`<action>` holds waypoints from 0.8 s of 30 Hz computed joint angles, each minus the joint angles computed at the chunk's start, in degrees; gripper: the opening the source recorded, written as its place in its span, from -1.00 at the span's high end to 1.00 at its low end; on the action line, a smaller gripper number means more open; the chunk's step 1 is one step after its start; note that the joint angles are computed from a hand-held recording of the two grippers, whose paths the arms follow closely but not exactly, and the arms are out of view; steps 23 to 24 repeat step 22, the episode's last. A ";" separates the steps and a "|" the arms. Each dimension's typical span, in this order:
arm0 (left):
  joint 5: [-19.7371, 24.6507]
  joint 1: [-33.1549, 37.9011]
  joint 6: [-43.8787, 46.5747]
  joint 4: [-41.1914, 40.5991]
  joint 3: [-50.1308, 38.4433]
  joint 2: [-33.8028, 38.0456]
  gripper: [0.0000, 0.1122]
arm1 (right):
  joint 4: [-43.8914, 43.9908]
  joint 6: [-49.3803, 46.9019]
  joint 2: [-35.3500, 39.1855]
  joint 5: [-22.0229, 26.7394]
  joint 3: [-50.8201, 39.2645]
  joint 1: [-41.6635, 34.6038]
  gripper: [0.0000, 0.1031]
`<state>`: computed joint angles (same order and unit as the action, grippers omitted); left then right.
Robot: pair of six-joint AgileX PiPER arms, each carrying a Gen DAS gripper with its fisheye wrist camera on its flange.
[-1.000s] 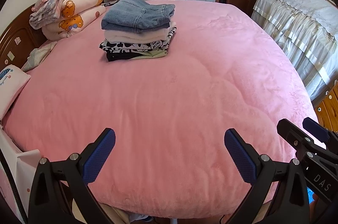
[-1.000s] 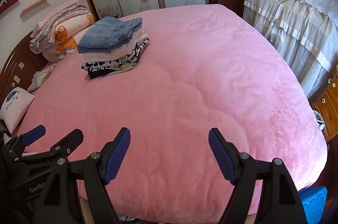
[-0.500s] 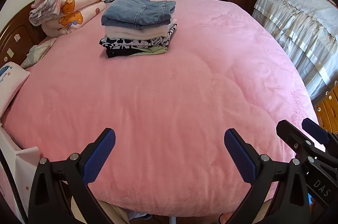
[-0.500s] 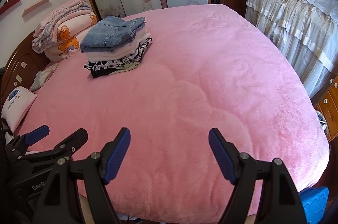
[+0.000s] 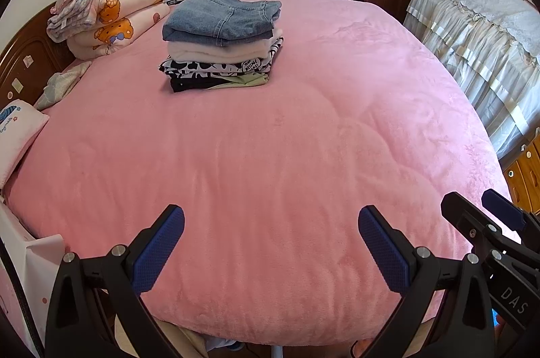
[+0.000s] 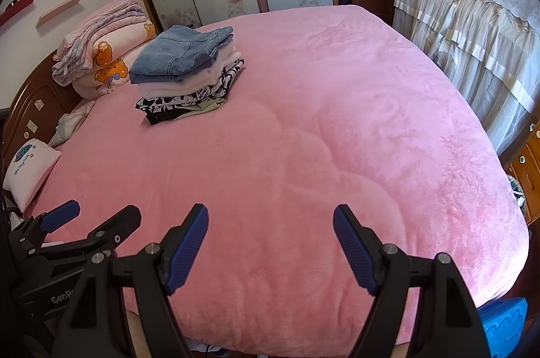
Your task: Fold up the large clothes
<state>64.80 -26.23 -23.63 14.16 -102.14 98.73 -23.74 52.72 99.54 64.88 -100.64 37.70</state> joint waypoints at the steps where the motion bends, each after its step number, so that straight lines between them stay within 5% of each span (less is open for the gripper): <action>1: -0.07 0.04 0.05 -0.05 0.04 0.00 -0.82 | -0.04 0.04 0.01 -0.01 0.00 0.04 -0.49; 24: 0.33 -0.45 -1.08 0.50 1.13 -0.78 -0.82 | -0.03 0.43 0.13 -0.05 0.04 0.46 -0.49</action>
